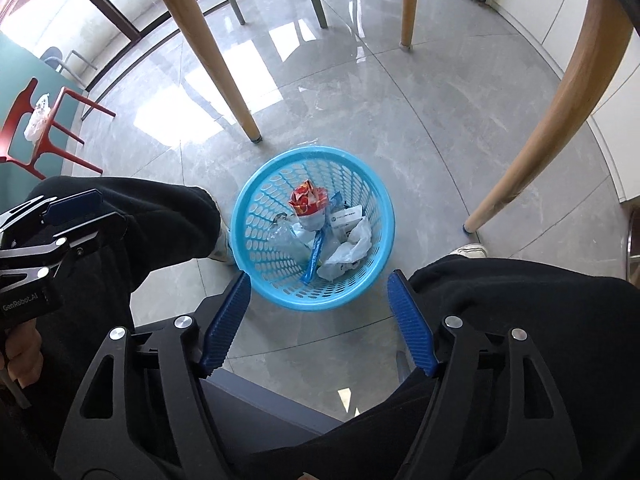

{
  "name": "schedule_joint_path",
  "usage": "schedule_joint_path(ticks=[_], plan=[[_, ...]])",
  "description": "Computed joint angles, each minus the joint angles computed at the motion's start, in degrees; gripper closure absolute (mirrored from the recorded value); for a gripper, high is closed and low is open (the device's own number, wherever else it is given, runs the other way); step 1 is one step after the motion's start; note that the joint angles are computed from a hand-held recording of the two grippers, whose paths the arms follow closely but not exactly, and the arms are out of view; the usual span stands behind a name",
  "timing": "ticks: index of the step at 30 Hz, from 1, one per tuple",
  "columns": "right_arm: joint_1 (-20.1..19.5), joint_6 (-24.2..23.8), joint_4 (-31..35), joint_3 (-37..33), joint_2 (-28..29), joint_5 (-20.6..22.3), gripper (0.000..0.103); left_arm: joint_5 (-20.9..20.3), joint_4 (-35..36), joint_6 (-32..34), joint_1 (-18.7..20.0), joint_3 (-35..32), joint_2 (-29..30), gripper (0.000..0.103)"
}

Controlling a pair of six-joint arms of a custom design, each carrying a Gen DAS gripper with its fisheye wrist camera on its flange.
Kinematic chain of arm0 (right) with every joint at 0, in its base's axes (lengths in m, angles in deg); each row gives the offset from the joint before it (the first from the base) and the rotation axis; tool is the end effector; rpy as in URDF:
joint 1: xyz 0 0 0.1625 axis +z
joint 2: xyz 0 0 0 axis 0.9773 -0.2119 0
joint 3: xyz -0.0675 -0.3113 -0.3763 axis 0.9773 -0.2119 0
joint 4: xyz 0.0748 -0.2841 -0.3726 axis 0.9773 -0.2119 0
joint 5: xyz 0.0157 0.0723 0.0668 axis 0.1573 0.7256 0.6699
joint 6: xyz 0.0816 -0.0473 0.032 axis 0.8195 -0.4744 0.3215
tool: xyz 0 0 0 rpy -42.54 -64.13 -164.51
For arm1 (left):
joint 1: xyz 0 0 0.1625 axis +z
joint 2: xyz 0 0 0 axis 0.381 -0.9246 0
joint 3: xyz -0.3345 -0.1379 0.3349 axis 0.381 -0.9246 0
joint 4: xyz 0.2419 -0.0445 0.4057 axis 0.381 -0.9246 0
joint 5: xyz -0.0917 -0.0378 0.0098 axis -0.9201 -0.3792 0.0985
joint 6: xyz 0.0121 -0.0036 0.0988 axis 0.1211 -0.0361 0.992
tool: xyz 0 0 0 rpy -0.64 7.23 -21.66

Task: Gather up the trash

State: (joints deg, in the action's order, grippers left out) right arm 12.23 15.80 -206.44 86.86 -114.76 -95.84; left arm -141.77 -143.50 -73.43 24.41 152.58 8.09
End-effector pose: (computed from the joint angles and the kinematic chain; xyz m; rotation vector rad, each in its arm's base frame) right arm 0.0812 -0.7294 0.3408 0.1701 -2.5632 0.2050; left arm -0.4209 -0.7238 0.0276 0.4295 2.5041 -0.2337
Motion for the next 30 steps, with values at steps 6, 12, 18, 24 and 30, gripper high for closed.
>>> schedule_joint_path(ticks=[6,12,18,24,30], plan=[[1.4,-2.9,-3.1,2.6,-2.3,-1.3,0.026,0.0,-2.3,1.2,-0.8,3.1,-2.0,0.028],[2.1,-5.0,-5.0,5.5,-5.6,-0.6,0.023,0.2,-3.4,1.6,-1.7,5.0,-3.1,0.022],[3.0,-7.8,-7.5,8.1,-7.9,-0.7,0.017,1.4,-5.1,2.1,-2.5,6.5,-3.8,0.018],[2.6,-8.4,-8.7,9.5,-9.7,0.8,0.014,1.1,-7.1,2.6,-2.8,7.9,-4.6,0.014],[2.5,-9.1,-9.9,10.4,-10.3,1.7,0.009,1.6,-9.3,3.3,-3.3,9.4,-5.3,0.006]])
